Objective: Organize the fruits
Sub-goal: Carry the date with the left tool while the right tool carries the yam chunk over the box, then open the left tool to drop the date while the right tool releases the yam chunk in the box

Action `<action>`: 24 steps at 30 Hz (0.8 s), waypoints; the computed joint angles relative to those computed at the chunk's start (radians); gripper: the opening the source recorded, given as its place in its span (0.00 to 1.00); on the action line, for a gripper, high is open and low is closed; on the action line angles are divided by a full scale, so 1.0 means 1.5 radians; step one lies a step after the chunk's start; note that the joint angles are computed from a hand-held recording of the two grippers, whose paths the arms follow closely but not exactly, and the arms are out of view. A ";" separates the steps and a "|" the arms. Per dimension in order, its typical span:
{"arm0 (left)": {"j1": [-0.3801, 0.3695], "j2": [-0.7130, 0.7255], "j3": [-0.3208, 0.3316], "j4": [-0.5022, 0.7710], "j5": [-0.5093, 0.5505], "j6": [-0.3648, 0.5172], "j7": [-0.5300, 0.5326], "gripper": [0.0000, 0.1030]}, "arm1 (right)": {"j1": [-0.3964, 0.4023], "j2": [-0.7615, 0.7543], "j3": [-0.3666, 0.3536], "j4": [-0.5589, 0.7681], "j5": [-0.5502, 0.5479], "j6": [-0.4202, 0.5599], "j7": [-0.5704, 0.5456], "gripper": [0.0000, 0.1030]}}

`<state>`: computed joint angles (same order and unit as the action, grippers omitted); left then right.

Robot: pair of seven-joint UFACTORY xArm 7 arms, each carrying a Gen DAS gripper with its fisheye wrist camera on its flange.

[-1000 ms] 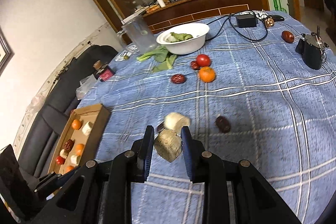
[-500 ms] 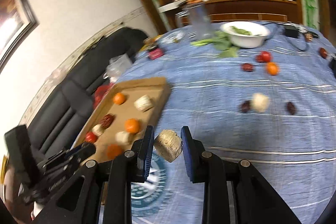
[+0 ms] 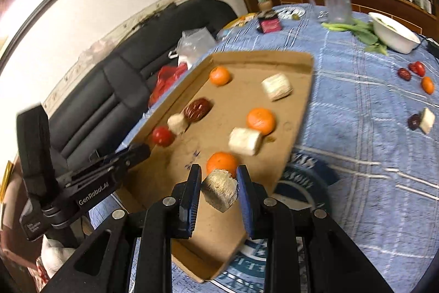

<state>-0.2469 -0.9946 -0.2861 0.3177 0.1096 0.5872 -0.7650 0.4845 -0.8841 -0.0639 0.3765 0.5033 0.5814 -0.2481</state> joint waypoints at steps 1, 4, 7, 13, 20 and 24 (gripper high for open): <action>0.003 0.005 -0.006 0.003 0.004 0.001 -0.001 0.23 | 0.002 0.006 0.008 -0.002 -0.001 -0.005 0.003 0.28; 0.008 0.010 -0.014 0.003 0.012 0.006 -0.005 0.23 | 0.007 0.018 0.027 -0.009 -0.011 -0.017 0.011 0.28; 0.012 0.019 -0.016 0.003 0.017 0.008 -0.012 0.23 | 0.009 0.027 0.044 -0.017 -0.026 -0.029 0.023 0.28; 0.007 0.027 -0.001 -0.001 0.011 0.002 -0.017 0.23 | 0.018 0.024 0.051 -0.030 -0.056 -0.053 0.038 0.28; 0.001 0.023 0.008 0.003 0.003 0.010 -0.018 0.36 | 0.029 0.014 0.038 -0.035 -0.068 -0.054 0.040 0.29; -0.003 -0.009 0.009 0.003 -0.002 0.020 -0.017 0.43 | 0.031 -0.008 0.038 -0.038 -0.073 -0.049 0.045 0.39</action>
<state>-0.2511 -1.0084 -0.2719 0.3227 0.1069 0.6167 -0.7906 0.5316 -0.8962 -0.0069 0.3191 0.3932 0.5086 -0.1801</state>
